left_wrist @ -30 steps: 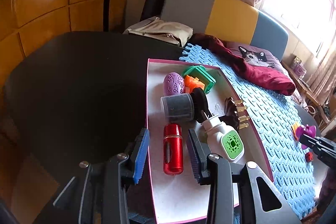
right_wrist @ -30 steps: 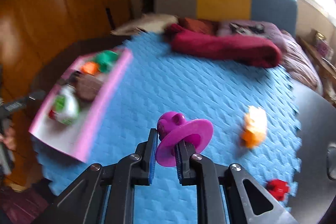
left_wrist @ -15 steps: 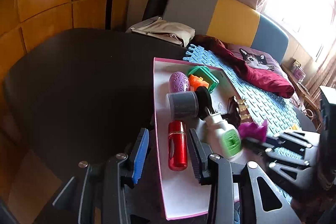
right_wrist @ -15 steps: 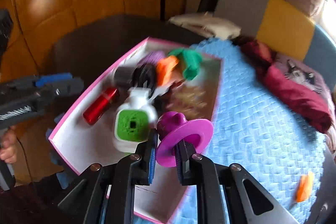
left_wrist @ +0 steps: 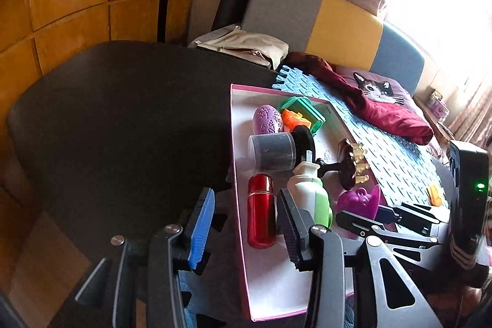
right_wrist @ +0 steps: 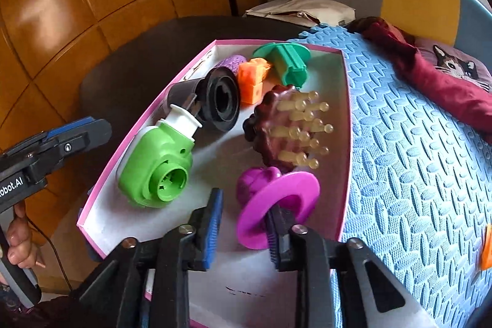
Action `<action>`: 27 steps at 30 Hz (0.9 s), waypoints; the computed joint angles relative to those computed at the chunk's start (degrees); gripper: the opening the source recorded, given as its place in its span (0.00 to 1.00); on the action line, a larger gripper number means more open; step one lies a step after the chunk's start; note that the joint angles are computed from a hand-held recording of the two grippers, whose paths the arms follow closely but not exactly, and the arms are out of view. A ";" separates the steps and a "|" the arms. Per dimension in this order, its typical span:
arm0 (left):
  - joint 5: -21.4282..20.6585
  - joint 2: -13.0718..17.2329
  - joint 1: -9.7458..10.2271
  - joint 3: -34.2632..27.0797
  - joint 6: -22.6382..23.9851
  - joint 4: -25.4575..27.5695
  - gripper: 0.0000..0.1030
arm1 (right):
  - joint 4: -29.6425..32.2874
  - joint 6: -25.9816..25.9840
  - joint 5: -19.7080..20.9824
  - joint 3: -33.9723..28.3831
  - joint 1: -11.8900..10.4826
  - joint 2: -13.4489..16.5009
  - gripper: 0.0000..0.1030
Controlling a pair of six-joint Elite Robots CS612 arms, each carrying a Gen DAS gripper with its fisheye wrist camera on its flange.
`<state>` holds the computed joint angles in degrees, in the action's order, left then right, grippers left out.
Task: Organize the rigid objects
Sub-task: 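Carry the pink spool into the tray and open the right tool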
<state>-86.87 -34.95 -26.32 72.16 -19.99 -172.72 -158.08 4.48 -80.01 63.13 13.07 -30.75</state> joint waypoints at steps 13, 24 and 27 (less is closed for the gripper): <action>0.44 -0.46 -0.27 0.74 0.90 -0.90 0.44 | -4.96 1.04 -1.78 4.53 -0.02 -2.54 0.35; 1.21 -0.74 -0.70 1.15 2.29 -1.70 0.44 | -10.13 3.24 -2.80 8.85 -0.52 -4.79 0.35; 1.58 -0.89 -0.90 1.45 2.94 -2.02 0.44 | -10.96 3.74 -3.22 9.60 -0.74 -5.22 0.35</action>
<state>-85.28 -35.84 -27.22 73.61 -17.05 -174.74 -169.04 8.22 -83.24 72.73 12.33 -35.97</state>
